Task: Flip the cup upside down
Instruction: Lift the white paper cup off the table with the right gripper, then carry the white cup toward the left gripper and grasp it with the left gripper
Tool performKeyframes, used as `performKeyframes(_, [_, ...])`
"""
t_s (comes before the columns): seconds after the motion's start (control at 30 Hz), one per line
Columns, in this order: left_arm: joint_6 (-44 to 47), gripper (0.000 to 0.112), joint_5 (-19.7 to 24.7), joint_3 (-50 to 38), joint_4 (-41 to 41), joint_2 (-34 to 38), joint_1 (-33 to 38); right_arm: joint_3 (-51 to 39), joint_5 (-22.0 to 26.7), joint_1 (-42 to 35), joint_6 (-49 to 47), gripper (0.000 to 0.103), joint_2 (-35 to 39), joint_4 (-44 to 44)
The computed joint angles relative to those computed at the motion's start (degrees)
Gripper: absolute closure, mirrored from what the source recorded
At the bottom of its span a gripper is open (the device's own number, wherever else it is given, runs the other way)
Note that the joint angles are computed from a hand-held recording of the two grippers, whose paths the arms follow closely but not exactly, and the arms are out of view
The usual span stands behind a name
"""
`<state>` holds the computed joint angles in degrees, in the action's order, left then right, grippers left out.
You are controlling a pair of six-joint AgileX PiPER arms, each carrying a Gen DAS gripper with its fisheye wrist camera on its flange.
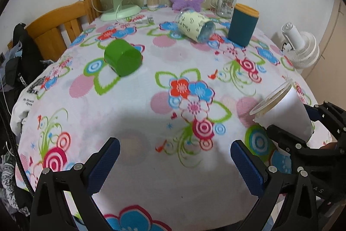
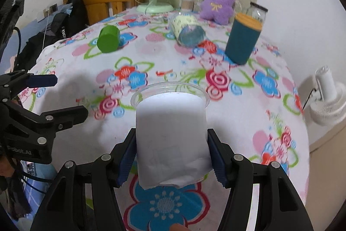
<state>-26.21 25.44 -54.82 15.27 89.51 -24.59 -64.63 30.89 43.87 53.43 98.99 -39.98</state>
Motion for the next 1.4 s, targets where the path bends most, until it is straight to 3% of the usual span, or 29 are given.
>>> performKeyframes(0.2, [-0.5, 0.009, -0.6, 1.6, -0.8, 0.1, -0.3, 0.2, 0.2, 1.1, 1.3, 0.036, 0.1, -1.9])
performKeyframes(0.37, [-0.9, 0.009, -0.3, 1.7, -0.6, -0.4, -0.3, -0.2, -0.6, 0.4, -2.1, 0.023, -0.3, 1.5])
performKeyframes(0.57, [0.9, 0.009, 0.8, 1.2, -2.8, -1.9, 0.1, 0.8, -1.9, -0.3, -4.5, 0.019, -2.7, 3.7])
performKeyframes(0.77, [4.3, 0.009, 3.5, -0.6, -8.0, -4.4, -0.2, 4.6, -4.6, -2.5, -9.7, 0.016, -9.2, 8.0])
performKeyframes(1.03, [0.5, 0.009, 6.6, -6.2, -8.8, -3.2, -6.5, 13.7, -6.7, -9.4, -12.2, 0.011, -20.5, 8.3])
performKeyframes(1.13, [-0.8, 0.009, 7.6, -9.5, -9.1, -0.4, -9.2, 16.6, -8.2, -13.9, -16.2, 0.01, -22.9, 12.1])
performKeyframes(1.4, [-2.9, 0.009, 10.3, -18.4, -10.7, 8.7, -14.6, 23.6, -13.9, -26.6, -37.8, 0.01, -24.9, 34.2])
